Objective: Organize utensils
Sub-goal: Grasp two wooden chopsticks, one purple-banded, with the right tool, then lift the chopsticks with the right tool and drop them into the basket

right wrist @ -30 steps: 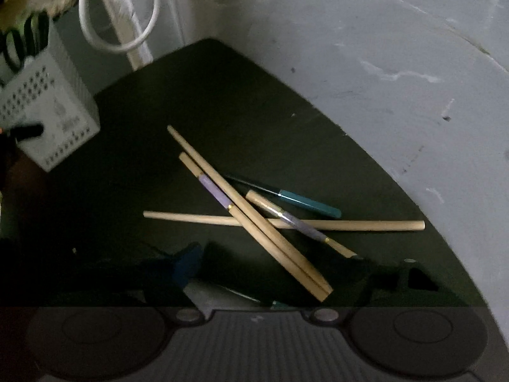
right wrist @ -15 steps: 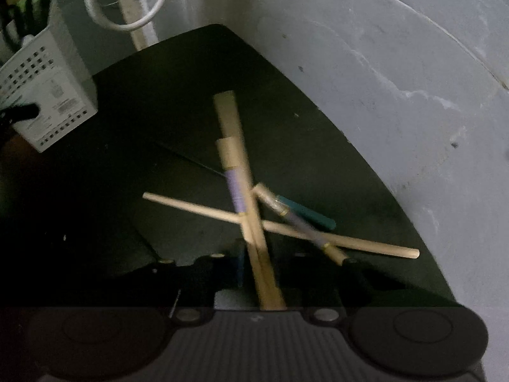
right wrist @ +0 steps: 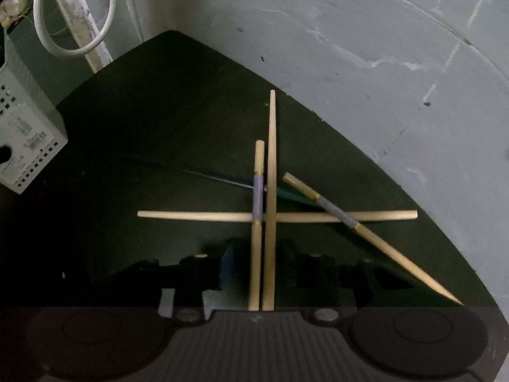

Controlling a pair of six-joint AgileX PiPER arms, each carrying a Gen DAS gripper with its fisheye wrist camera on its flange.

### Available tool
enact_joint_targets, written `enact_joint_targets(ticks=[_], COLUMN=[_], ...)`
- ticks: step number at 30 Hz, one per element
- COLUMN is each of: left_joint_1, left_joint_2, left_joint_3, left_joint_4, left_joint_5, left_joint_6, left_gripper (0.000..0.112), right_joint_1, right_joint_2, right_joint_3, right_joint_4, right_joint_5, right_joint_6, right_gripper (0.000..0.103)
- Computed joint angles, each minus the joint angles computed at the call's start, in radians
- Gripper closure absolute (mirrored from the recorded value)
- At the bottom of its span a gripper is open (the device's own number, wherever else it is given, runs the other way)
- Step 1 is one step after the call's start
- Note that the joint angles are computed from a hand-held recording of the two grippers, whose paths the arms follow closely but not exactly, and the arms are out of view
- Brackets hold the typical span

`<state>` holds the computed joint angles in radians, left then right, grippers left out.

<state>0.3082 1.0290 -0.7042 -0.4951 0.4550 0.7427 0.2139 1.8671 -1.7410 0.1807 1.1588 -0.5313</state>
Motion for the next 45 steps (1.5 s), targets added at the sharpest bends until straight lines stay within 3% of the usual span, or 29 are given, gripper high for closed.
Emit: enact_joint_targets(ticks=[3, 5, 6, 14, 23, 31, 40, 45], left_joint_1=[0.003, 0.004, 0.004, 0.033, 0.092, 0.166, 0.222, 0.251], left_joint_2=[0.001, 0.001, 0.002, 0.009, 0.032, 0.054, 0.073, 0.058], left_joint_3=[0.0, 0.0, 0.001, 0.003, -0.001, -0.007, -0.009, -0.001], left_joint_4=[-0.008, -0.013, -0.016, -0.092, -0.231, -0.364, -0.45, -0.468], left_joint_5=[0.001, 0.001, 0.001, 0.018, 0.065, 0.141, 0.218, 0.272], left_joint_6=[0.01, 0.012, 0.014, 0.101, 0.284, 0.471, 0.606, 0.646], left_gripper=[0.033, 0.033, 0.033, 0.034, 0.035, 0.035, 0.036, 0.036], right_joint_1=[0.012, 0.006, 0.005, 0.004, -0.058, -0.078, 0.178, 0.348], right_joint_2=[0.026, 0.041, 0.039, -0.019, -0.276, -0.567, -0.704, -0.673], right_joint_3=[-0.044, -0.075, -0.074, 0.034, 0.361, 0.637, 0.671, 0.626], right_joint_4=[-0.01, -0.013, -0.012, -0.003, 0.172, 0.471, 0.62, 0.82], right_joint_5=[0.022, 0.037, 0.037, -0.056, -0.304, -0.535, -0.778, -0.932], right_joint_6=[0.012, 0.023, 0.033, 0.126, 0.093, 0.021, 0.064, -0.107], right_gripper=[0.061, 0.075, 0.088, 0.089, 0.089, 0.089, 0.089, 0.089])
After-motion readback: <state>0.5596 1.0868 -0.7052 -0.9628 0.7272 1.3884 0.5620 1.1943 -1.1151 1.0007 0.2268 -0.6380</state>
